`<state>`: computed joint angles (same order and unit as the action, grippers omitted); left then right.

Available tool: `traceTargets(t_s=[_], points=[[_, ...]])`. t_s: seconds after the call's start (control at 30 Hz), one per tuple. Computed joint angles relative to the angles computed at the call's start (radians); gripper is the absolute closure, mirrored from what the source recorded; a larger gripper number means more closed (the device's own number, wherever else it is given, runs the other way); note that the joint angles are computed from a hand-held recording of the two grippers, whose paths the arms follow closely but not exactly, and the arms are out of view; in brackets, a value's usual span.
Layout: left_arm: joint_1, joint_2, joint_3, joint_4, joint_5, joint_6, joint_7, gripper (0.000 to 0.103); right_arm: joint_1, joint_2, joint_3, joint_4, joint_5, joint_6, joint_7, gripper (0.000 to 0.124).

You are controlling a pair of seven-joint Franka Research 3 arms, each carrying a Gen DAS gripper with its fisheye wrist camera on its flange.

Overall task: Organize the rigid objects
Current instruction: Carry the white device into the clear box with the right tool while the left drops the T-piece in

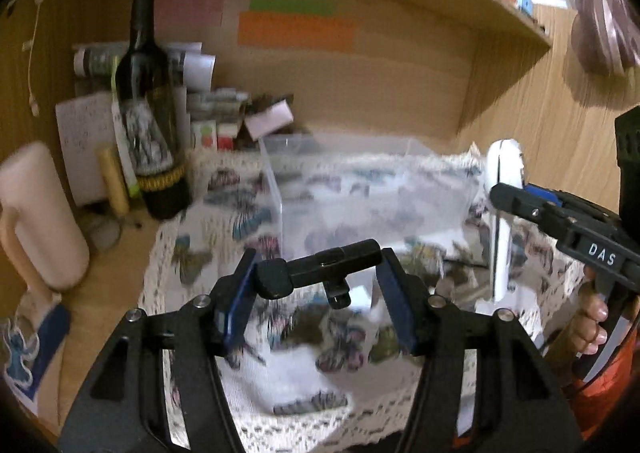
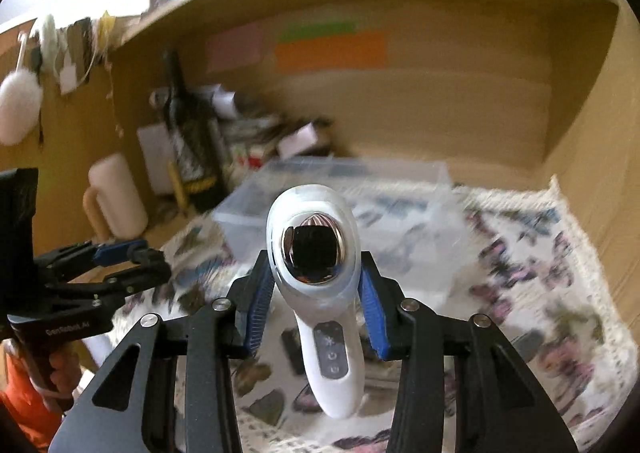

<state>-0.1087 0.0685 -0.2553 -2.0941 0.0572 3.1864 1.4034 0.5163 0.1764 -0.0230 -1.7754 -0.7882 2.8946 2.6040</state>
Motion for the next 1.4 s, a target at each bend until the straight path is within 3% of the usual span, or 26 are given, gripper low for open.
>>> traceTargets(t_s=[0.1, 0.23, 0.5, 0.83, 1.07, 1.2, 1.4], points=[[-0.032, 0.021, 0.045, 0.051, 0.077, -0.001, -0.062, 0.044, 0.009, -0.006, -0.024, 0.026, -0.091, -0.02, 0.079, 0.086], [0.058, 0.063, -0.058, 0.131, -0.031, -0.036, 0.048, 0.044, -0.007, 0.013, -0.026, 0.089, -0.16, -0.054, 0.114, 0.086], [-0.02, 0.165, 0.029, 0.316, 0.082, -0.127, -0.028, 0.044, -0.019, 0.109, -0.042, 0.232, -0.118, -0.112, 0.043, 0.086], [-0.057, 0.369, 0.032, 0.602, 0.133, -0.345, -0.017, 0.044, -0.019, 0.28, -0.065, 0.422, 0.126, -0.129, -0.216, 0.086], [-0.062, 0.459, 0.013, 0.718, 0.097, -0.445, 0.045, 0.044, -0.015, 0.373, -0.078, 0.559, 0.285, -0.172, -0.396, 0.086], [-0.067, 0.488, 0.013, 0.756, 0.084, -0.478, 0.066, 0.044, -0.005, 0.432, -0.085, 0.644, 0.361, -0.234, -0.501, 0.086], [-0.064, 0.512, 0.006, 0.796, 0.053, -0.518, 0.099, 0.044, -0.037, 0.534, -0.028, 0.802, 0.539, -0.386, -0.715, 0.086]])
